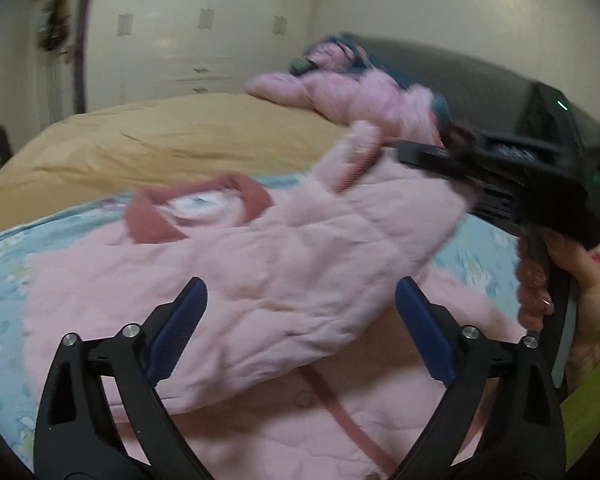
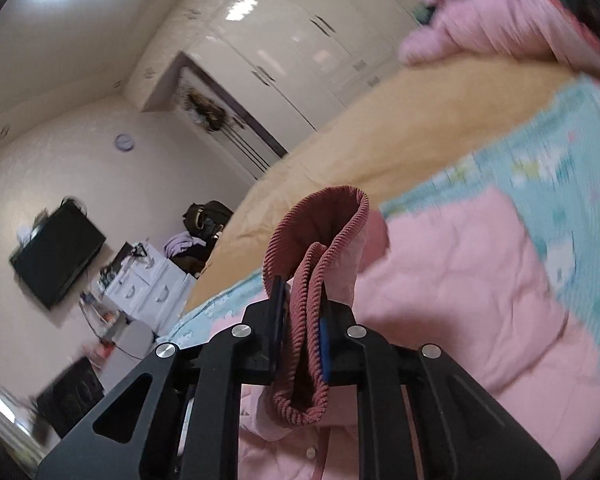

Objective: Fold large clothes

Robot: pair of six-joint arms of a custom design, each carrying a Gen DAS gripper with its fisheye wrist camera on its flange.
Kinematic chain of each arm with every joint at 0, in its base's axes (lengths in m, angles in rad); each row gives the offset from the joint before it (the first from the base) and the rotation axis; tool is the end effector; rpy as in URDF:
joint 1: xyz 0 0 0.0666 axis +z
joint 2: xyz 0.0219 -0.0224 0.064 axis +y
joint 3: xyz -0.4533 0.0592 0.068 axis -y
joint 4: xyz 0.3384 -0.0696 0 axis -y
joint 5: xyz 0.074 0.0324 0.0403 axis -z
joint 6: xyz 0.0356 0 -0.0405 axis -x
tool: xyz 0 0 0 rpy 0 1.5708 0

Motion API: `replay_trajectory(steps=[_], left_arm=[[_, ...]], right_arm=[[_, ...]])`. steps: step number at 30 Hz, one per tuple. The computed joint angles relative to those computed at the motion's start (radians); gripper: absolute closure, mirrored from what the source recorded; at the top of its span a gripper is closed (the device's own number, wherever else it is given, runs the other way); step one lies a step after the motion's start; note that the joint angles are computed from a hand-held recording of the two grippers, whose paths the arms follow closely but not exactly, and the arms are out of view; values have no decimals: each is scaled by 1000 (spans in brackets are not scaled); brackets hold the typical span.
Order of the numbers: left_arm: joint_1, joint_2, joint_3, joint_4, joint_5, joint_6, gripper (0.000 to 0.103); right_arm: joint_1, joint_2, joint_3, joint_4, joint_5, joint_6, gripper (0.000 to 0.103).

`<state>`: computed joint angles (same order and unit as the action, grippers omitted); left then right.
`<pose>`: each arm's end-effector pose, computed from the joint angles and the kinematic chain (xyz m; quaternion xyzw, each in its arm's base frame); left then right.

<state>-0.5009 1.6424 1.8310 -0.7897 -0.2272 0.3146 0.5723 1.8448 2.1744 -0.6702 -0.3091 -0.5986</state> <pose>0.4809 -0.2546 0.5797 0.0292 0.8801 -0.0916 0.4649 0.5255 0.3510 0.6219 -0.0782 0.8081 0.4198 0.4057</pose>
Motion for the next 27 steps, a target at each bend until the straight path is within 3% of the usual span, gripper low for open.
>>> replay_trajectory(steps=[3, 6, 12, 15, 17, 23, 27], left_arm=[[42, -30, -18, -25, -67, 78, 10], [93, -64, -59, -34, -111, 181, 10], [172, -108, -128, -58, -134, 351, 10], [187, -114, -147, -38, -108, 372, 13], [192, -112, -149, -28, -83, 375, 27], [191, -103, -152, -25, -41, 373, 47], [193, -91, -154, -28, -15, 372, 47]], right_arm=[[15, 13, 80, -16, 49, 109, 91], [28, 3, 90, 28, 88, 197, 91], [38, 19, 112, 29, 156, 273, 91], [39, 39, 126, 6, 178, 279, 91], [36, 46, 119, 0, 185, 275, 91], [22, 51, 71, 10, 191, 228, 91], [16, 67, 87, -33, 215, 214, 91]])
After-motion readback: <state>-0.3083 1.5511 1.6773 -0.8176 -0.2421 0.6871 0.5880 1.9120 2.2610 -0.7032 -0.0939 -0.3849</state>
